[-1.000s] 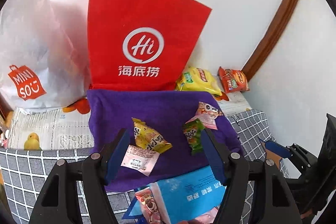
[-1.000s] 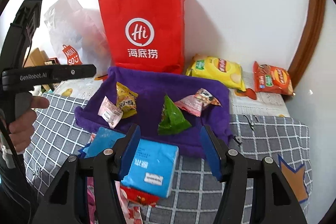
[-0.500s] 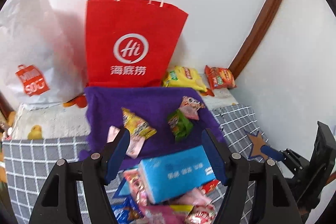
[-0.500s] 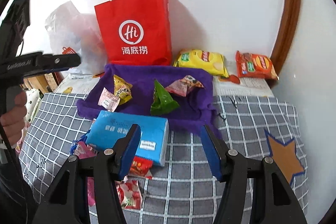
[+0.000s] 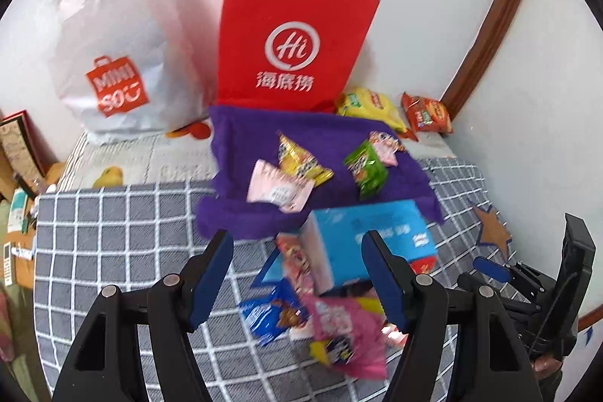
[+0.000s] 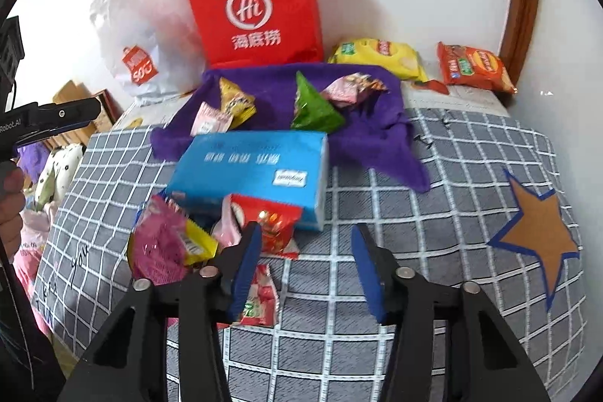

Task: Organize snacks
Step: 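Move both tools back to the snack pile beside the blue tissue pack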

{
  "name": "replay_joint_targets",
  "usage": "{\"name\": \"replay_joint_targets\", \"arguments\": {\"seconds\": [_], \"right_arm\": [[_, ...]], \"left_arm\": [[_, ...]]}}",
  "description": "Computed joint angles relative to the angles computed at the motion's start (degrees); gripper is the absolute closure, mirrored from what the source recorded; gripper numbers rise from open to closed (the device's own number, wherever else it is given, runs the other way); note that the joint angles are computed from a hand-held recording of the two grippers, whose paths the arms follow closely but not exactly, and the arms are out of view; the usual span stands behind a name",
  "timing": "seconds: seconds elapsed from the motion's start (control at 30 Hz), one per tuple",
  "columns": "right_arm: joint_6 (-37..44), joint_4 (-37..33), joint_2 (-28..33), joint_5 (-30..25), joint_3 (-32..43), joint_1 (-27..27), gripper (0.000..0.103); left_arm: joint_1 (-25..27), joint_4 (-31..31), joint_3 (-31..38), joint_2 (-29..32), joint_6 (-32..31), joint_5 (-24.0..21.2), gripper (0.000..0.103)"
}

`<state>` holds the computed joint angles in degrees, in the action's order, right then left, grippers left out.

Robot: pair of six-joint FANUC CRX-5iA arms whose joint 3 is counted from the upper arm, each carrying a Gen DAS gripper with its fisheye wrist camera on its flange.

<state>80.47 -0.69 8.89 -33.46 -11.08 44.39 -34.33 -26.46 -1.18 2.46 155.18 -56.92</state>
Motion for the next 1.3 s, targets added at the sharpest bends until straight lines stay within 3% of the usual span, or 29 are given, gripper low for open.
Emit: {"name": "replay_joint_targets", "arguments": {"seconds": [0.67,0.93,1.07,1.3], "right_arm": [[4.23,-6.91,7.02,-1.83,5.93,0.94,0.063],[3.18,-8.55,9.01,-1.97,8.00,0.82,0.052],[5.45,-12.14,8.28,-2.95,8.40,-0.50,0.061],[4.45,-9.90,3.20,-2.69,4.22,-2.42,0.062]], "left_arm": [[1.03,2.37,-8.09,-2.97,3.31,1.45,0.034],[1.15,3.60,-9.79,-3.29,3.62,2.79,0.034],[0.78,3.88,-9.96,-2.99,3.64,3.02,0.034],[0.73,4.79,-10.23,-2.21,3.17,3.50,0.034]]}}
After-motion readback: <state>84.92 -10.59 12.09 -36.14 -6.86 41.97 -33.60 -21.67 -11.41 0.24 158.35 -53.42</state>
